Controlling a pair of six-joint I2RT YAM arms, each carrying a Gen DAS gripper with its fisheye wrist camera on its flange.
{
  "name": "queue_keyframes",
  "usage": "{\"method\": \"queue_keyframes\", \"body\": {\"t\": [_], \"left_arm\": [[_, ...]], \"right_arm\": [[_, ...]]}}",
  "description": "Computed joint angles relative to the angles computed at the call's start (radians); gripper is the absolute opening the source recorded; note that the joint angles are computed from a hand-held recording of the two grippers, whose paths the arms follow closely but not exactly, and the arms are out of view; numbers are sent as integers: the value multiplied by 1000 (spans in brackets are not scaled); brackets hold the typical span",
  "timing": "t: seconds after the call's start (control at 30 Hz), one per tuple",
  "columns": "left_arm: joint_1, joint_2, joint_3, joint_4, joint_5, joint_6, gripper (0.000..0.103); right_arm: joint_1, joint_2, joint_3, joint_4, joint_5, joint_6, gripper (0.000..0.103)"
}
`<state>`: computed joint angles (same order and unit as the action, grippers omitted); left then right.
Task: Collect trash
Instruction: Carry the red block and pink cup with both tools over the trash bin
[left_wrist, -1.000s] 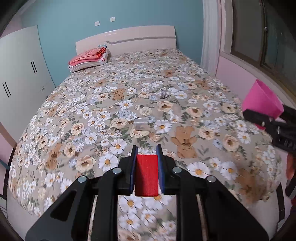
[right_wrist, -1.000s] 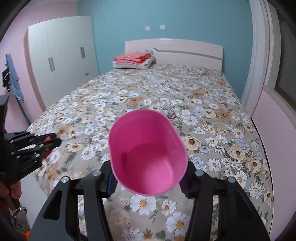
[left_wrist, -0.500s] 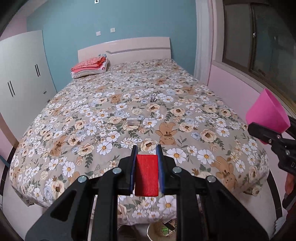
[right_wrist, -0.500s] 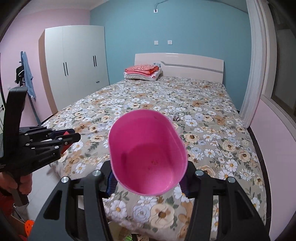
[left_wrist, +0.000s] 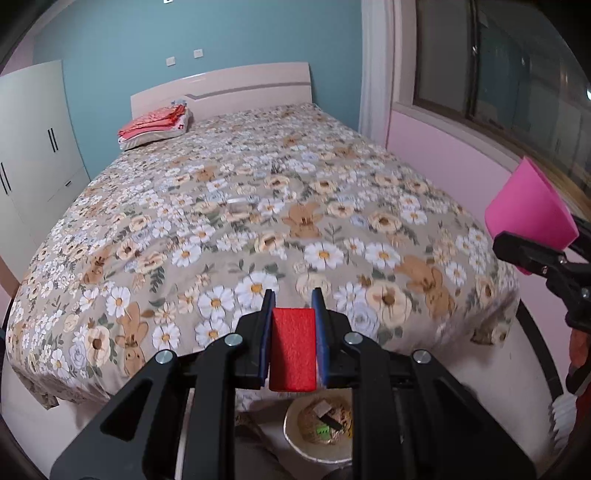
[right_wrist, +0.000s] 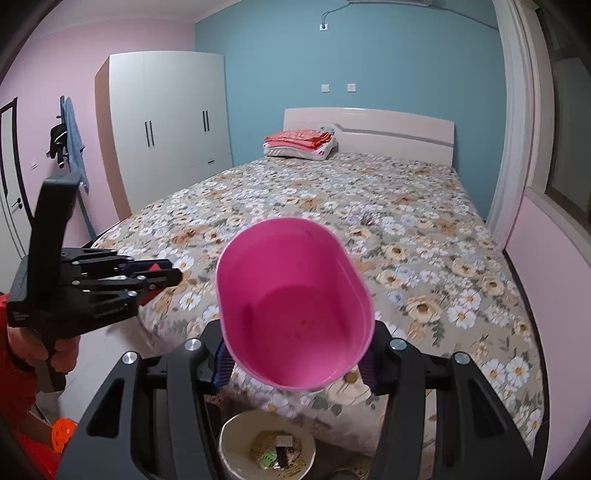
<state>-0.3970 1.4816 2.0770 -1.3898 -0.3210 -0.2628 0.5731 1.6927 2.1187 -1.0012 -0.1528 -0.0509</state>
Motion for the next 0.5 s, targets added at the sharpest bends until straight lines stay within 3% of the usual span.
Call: {"method": "queue_keyframes", "body": {"t": [0.27,0.5], "left_arm": [[-43,-183,-444,159,29,-31,20],[-14,-229,-745,302,107,-33,20]], "right_arm": [[63,-134,-363,164,14,42,56],[134,-171,-647,334,74,71,55]]}}
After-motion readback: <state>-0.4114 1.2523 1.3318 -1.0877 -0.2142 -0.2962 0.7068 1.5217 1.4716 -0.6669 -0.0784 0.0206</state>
